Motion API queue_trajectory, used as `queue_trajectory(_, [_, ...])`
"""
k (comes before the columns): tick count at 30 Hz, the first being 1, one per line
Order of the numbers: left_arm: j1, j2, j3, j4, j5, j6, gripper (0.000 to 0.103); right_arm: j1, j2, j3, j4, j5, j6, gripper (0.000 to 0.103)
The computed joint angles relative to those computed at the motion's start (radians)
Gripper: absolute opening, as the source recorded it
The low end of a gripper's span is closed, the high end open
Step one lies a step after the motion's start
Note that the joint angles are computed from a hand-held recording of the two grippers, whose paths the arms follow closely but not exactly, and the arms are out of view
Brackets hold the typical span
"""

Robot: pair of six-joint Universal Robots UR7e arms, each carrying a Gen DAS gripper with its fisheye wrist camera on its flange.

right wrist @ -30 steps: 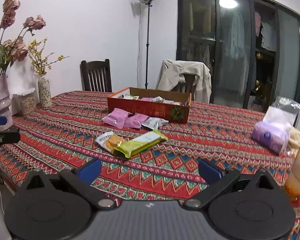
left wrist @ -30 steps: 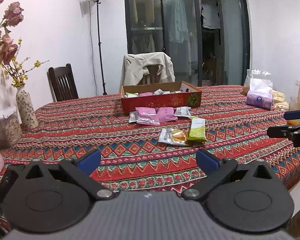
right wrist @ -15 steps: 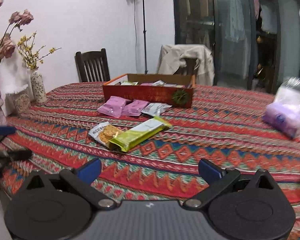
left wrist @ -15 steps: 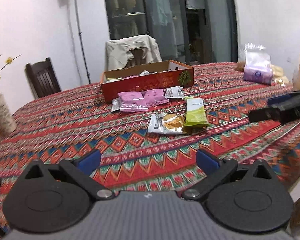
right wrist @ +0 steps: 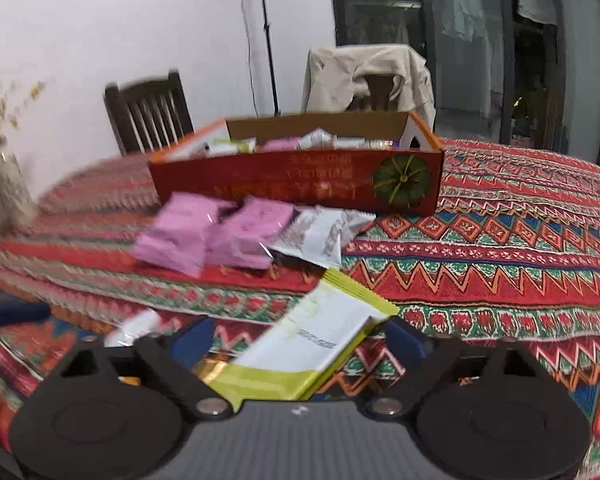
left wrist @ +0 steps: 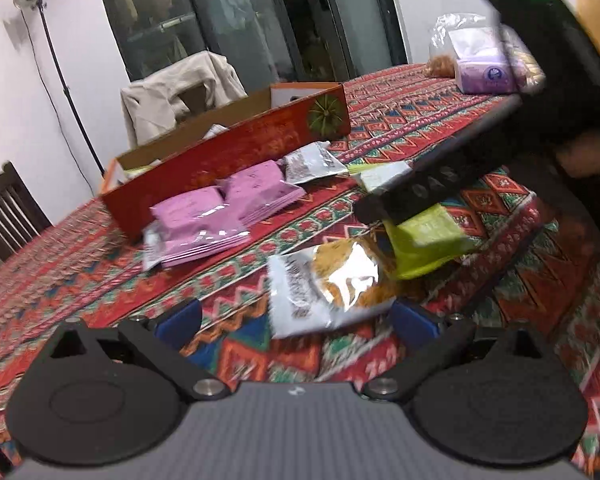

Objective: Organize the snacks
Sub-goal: 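Grasp a sunflower-seed cracker packet with the left tool while the right tool grasps a green-and-white bar, then carry both packets into the cardboard box and open both tools to release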

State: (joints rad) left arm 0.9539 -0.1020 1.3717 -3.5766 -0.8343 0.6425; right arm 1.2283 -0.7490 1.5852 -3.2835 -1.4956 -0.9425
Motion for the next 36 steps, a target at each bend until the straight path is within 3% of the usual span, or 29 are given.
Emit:
queue_trajectory(4, [0.016,0.003,-0.063,0.142,-0.069,-0.188,0.103,-0.027,-0.017,-0.023,0.051,0.008,-0.015,0.072])
queue_trajectory(8, [0.010,0.045,-0.155,0.221,-0.039,-0.264,0.103,-0.048,-0.038,-0.037,0.047,-0.010,-0.033,0.057])
queue_trajectory(10, [0.010,0.060,-0.185,0.233,-0.031,-0.288,0.091,-0.055,-0.041,-0.044,0.042,-0.025,-0.061,0.051])
queue_trajectory(11, [0.012,0.061,-0.189,0.228,-0.040,-0.310,0.076,-0.059,-0.045,-0.045,0.048,-0.028,-0.069,0.051])
queue_trajectory(12, [0.011,0.063,-0.191,0.219,-0.040,-0.329,0.068,-0.066,-0.049,-0.044,0.054,-0.016,-0.076,0.051])
queue_trajectory(14, [-0.004,0.071,-0.192,0.206,0.007,-0.351,0.055,-0.076,-0.059,-0.037,0.065,0.005,-0.090,0.050])
queue_trajectory(16, [-0.014,0.058,-0.157,0.200,0.013,-0.405,0.053,-0.079,-0.063,-0.033,0.070,0.019,-0.111,0.040])
queue_trajectory(25, [-0.091,-0.061,0.163,-0.015,0.069,-0.620,0.051,-0.126,-0.175,0.155,0.093,0.123,-0.216,0.038])
queue_trajectory(30, [-0.133,-0.108,0.282,-0.118,0.146,-0.626,0.051,-0.162,-0.254,0.288,0.069,0.178,-0.232,0.038])
queue_trajectory(36, [-0.152,-0.135,0.346,-0.196,0.158,-0.622,0.051,-0.157,-0.277,0.354,0.014,0.193,-0.241,0.037])
